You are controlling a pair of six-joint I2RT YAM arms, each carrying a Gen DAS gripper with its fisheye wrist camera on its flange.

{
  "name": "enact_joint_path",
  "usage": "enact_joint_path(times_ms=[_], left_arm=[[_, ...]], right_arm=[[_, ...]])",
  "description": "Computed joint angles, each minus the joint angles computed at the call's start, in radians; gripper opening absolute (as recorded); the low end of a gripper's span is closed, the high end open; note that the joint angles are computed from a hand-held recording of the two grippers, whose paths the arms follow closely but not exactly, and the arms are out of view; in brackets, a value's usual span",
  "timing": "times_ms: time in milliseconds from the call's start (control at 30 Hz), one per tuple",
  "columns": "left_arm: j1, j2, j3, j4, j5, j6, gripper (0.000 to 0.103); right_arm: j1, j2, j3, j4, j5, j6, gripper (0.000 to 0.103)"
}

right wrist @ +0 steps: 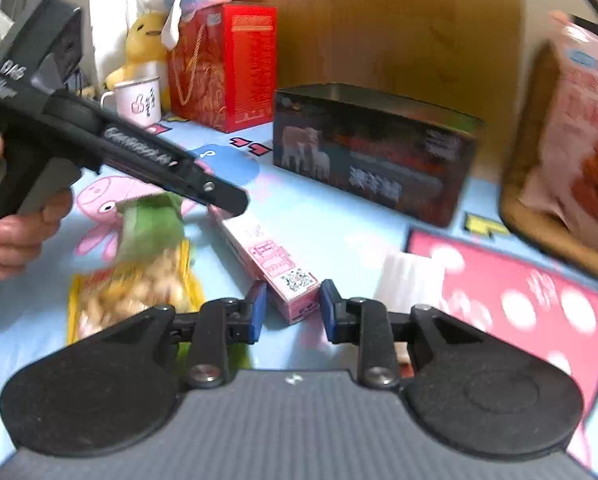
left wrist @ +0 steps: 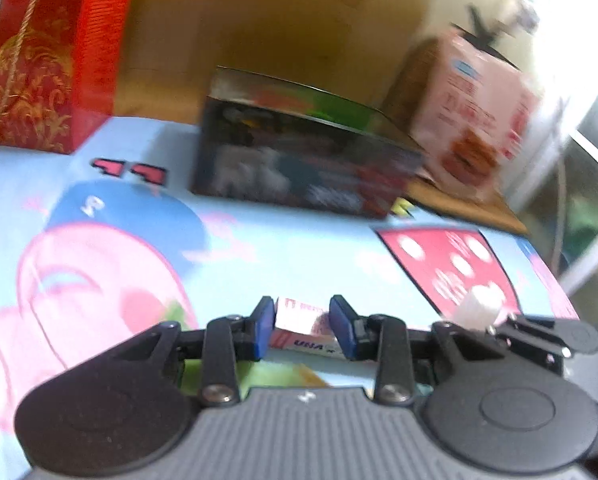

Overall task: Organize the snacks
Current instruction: 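Grasp the pink candy box with the left tool, then carry the pink candy box into the tin box and release it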

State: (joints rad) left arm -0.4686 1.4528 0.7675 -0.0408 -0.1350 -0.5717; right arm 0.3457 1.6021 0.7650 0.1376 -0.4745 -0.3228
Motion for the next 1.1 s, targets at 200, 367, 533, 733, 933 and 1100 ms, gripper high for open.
enact_joint_path(times_ms=[200,367,533,733,933,1100], left_arm=[[-0.203,0.03,0.023,0.001,-0.079,-0.042,0.033],[-0.313,0.109,0.104,-0.008,-0.109,-0.058,0.034],[-0.417,0.21,0.214,-0.038,-0.126,-0.035,0.034],[-0.475,0.217,0.224,-0.041,-0.085,-0.048,0.038],[-0.484,0.159,0.152,-0.027,-0.097,-0.102,0.045],[-0.453,0.148,0.145,-0.002,-0.043,-0.116,0.048]], right_arm=[[-0.152,-0.141,-0.191,0.072,-0.064,0.086,0.035],[-0.274,-0.257,-0.31,0.089,-0.104,0.11,0.037],[-0.445,-0.404,-0.423,0.037,-0.182,0.036,0.045],[-0.649,-0.486,-0.477,-0.067,-0.336,-0.091,0.048],[-0.707,-0.51,-0.531,-0.011,-0.363,-0.116,0.05],[-0.696,-0.47,-0.533,0.054,-0.362,-0.101,0.05]])
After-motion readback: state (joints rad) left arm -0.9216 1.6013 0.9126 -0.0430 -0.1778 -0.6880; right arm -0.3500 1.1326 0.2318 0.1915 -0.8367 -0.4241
